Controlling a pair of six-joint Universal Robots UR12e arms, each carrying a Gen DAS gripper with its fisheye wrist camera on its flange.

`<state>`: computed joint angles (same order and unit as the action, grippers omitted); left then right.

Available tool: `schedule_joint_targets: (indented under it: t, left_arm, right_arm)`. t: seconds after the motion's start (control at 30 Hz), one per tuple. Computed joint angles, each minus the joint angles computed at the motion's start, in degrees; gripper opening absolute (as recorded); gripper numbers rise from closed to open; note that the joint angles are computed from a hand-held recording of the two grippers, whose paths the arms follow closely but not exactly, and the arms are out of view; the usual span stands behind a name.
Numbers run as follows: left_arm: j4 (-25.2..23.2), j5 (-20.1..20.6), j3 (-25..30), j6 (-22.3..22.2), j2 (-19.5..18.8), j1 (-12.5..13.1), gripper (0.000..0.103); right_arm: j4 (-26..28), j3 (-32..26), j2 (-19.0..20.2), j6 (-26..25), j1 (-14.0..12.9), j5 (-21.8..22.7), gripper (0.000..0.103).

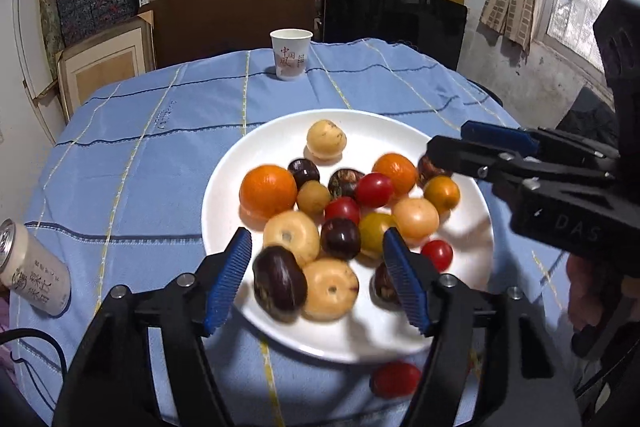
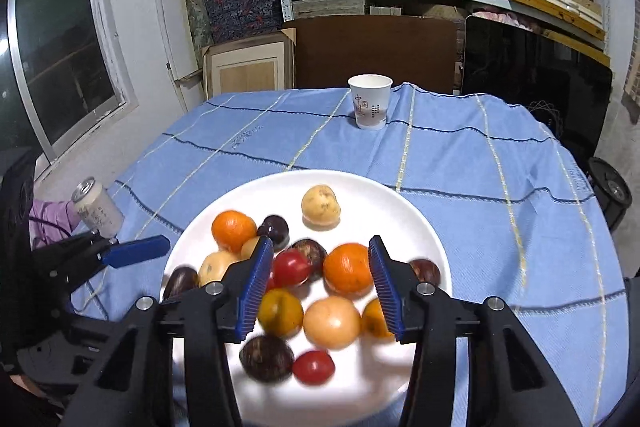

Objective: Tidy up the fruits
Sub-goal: 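Carry both fruits over the white plate and open both grippers to release them, then grasp a red tomato with the right gripper while the left gripper grasps the last red tomato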

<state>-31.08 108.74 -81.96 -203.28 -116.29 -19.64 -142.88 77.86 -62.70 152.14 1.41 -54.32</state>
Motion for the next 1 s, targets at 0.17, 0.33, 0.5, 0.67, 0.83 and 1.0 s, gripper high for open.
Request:
schedule_joint_targets:
  t: [0.17,0.33,0.5,0.67,0.83,1.0]
  left_arm:
    - [1.27,0.98,-3.14,1.42,1.81,-1.58,0.072]
    - [2.33,2.18,-6.08,0.34,3.38,-3.05,0.079]
    - [2.71,3.6,-8.65,-3.47,4.27,-3.95,0.085]
    - [1.31,5.95,-10.54,-7.42,5.01,-4.55,0.085]
    - [2.32,5.92,-12.43,-10.18,5.9,-4.39,0.085]
    - [3.44,5.23,-13.19,-11.69,6.22,-3.94,0.086]
  right_arm:
    - [0.6,4.85,-3.29,-2.27,-1.72,1.35,0.05]
    - [1.28,9.94,-6.36,-4.2,-2.95,1.11,0.05]
    - [0.71,14.18,-8.65,-6.55,-3.27,0.39,0.05]
    - [1.9,16.42,-9.57,-8.2,-2.78,-1.75,0.05]
    - [1.77,17.49,-9.78,-7.99,-2.4,-3.34,0.05]
    - [1.42,18.06,-10.03,-7.43,-2.22,-4.17,0.05]
